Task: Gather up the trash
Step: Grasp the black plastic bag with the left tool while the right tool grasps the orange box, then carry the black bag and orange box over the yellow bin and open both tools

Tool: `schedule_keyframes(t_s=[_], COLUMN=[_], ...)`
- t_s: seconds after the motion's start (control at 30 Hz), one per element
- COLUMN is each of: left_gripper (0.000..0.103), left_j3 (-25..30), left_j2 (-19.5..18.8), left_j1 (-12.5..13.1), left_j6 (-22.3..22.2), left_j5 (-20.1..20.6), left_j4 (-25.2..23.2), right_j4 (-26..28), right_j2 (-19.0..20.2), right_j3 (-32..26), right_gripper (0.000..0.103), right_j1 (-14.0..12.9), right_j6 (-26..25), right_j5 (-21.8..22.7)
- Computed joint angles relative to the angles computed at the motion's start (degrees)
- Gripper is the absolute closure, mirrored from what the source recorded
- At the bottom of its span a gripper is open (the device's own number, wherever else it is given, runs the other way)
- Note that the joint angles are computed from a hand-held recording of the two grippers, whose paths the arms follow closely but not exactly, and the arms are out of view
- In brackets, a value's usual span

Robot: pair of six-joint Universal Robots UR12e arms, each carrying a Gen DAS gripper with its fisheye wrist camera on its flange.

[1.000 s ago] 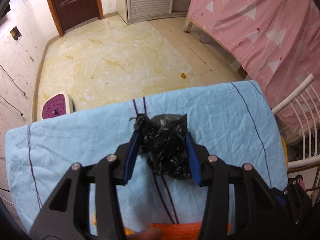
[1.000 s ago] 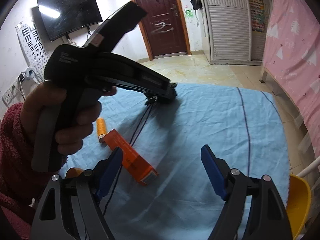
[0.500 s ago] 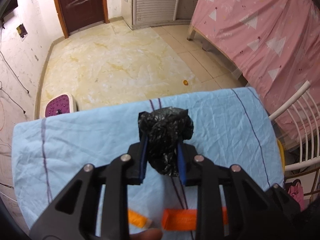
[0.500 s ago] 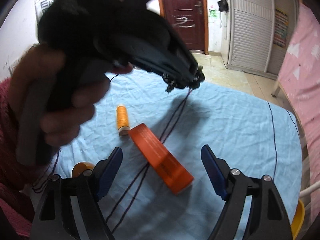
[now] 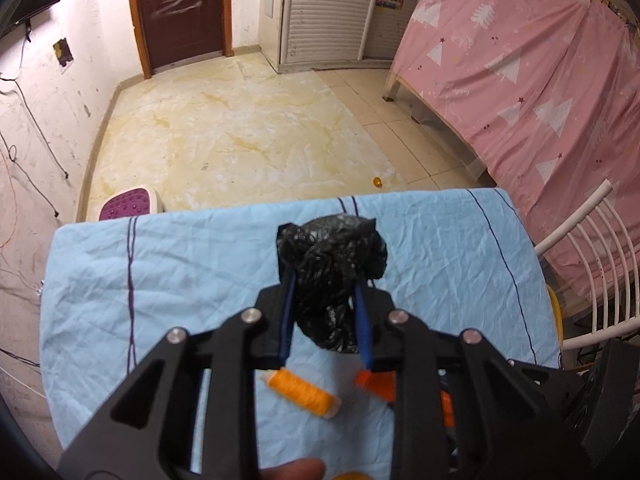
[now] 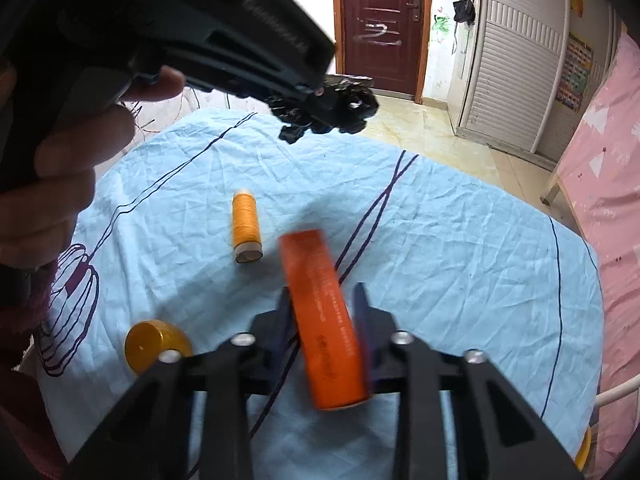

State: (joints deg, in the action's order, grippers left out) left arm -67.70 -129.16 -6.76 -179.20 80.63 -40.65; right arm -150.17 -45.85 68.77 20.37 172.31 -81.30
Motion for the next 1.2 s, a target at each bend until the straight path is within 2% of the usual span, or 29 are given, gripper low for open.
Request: schedule_keyframes(t_s=[0.13,0.5,0.97,1.2], left_gripper=[0.079,0.079,0.079,0.079], left_j3=[-0.9,-2.7,-2.6,-1.6], left_j2=[0.5,1.9,1.9,1.3], left_j1=[0.0,-1.4,-5.5,-8.2], left_j6=[-0.2,0.8,4.8,7.4], left_j5=[0.0,1.2,3.5,4.1], left_j4=[0.4,2.6,2.6,1.7], right_j4=[-1.1,-7.9,-18.1,-23.9], right_j2=[-0.2,-4.3,-9.6,-12.3], right_j3=[0.7,7.1,16.2,21.4], right_gripper=[0.087,0.087,0.087,0.087], right_j1=[-0.3,-1.9,-5.9,-8.9], right_j6=[1.5,5.3,13.4,18.0], right_j5=[0.3,0.8,-0.5,-1.5])
